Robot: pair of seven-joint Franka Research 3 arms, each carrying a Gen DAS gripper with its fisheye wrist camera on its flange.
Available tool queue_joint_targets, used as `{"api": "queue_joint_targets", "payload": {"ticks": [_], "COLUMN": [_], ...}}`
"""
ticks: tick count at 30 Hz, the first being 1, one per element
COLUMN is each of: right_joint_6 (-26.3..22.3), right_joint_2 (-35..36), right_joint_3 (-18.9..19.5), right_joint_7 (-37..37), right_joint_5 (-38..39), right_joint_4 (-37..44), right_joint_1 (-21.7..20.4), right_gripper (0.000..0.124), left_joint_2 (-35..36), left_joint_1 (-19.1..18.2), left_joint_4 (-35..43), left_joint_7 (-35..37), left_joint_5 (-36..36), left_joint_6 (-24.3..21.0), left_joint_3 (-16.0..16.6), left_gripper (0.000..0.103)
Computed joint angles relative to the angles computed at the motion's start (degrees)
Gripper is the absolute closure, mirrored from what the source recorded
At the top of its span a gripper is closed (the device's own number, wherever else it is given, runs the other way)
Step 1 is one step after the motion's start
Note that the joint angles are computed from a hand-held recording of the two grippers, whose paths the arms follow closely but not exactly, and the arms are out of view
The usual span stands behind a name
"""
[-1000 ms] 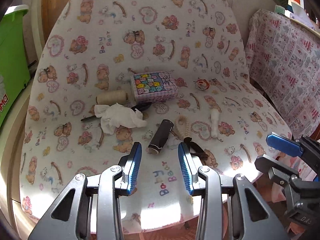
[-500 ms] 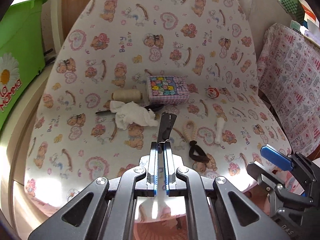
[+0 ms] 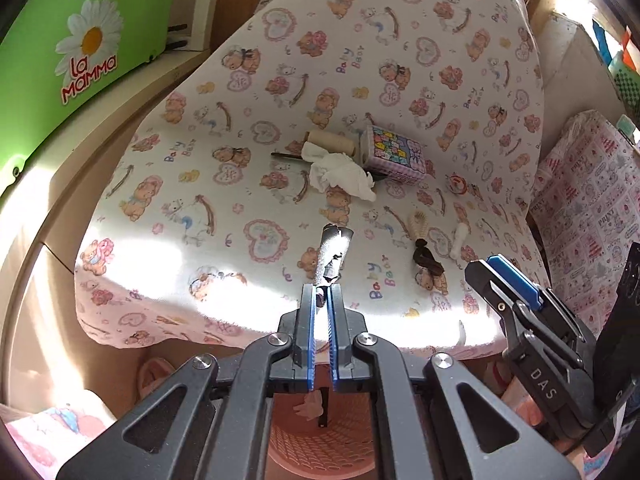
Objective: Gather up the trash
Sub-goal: 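Grasp the small metal tool with the left gripper while the right gripper grasps the brown hair tie, then carry the metal tool and hair tie in both grippers over the wastebasket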
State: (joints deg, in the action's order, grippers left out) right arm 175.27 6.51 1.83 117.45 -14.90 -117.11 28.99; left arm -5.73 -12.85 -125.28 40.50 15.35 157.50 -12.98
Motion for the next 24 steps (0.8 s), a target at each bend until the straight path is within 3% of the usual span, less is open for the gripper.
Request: {"api": "queue_joint_targets", "payload": {"ticks": [2, 7, 9, 14, 17, 20, 22, 24], "right_joint_6": [-0.47, -2.12, -4.07, -4.17, -7.50, -7.61, -7.62, -8.59], "right_joint_2": [1.10, 3.57, 4.41, 5.42, 6.31, 6.58, 6.70, 6.78], "right_joint_3": [0.12, 0.28, 2.26, -3.61, -3.50, -2.22, -4.10, -3.07], "right_joint_7": [-0.59, -3.94, -7.88, -1.66, -0.69, -2.36, 0.68, -0.41], "right_joint_5": [0.03, 2.12, 6.51, -2.33, -3.46, -2.41, -6.56, -6.01], "right_joint_4": [1.28, 3.60, 4.47, 5.47, 7.55, 7.63, 7.75, 7.98], "right_joint_1": [0.09, 0.77, -0.49, 4.67, 4.66, 3.43, 4.99, 4.23], "right_gripper": [0.086, 0.086, 0.086, 0.090, 0.090, 0.090, 0.096, 0.113], "left_joint_2": [-0.01, 0.45, 0.78, 1.63, 2.12, 2.55, 2.55, 2.38], "left_joint_1": [0.11, 1.38, 1.16, 0.87, 0.49, -0.01, -0.22, -0.31], "left_joint_4": [0.25, 2.85, 3.33, 4.93, 5.67, 6.34, 6.29, 6.19], "left_joint_7": [0.00, -7.05, -7.63, -11.54, -13.48, -14.88, -15.03, -15.81], "left_joint_5": [0.52, 11.94, 13.48, 21.01, 24.80, 27.64, 27.72, 28.26], "left_joint_6": [0.60, -3.45, -4.14, -5.52, -6.44, -8.14, -7.81, -7.60], "left_joint_3": [0.03, -1.46, -1.39, -1.80, -1.85, -1.91, -1.63, -1.51], "left_gripper": [0.098, 0.098, 0.098, 0.098, 0.097, 0.097, 0.097, 0.097]}}
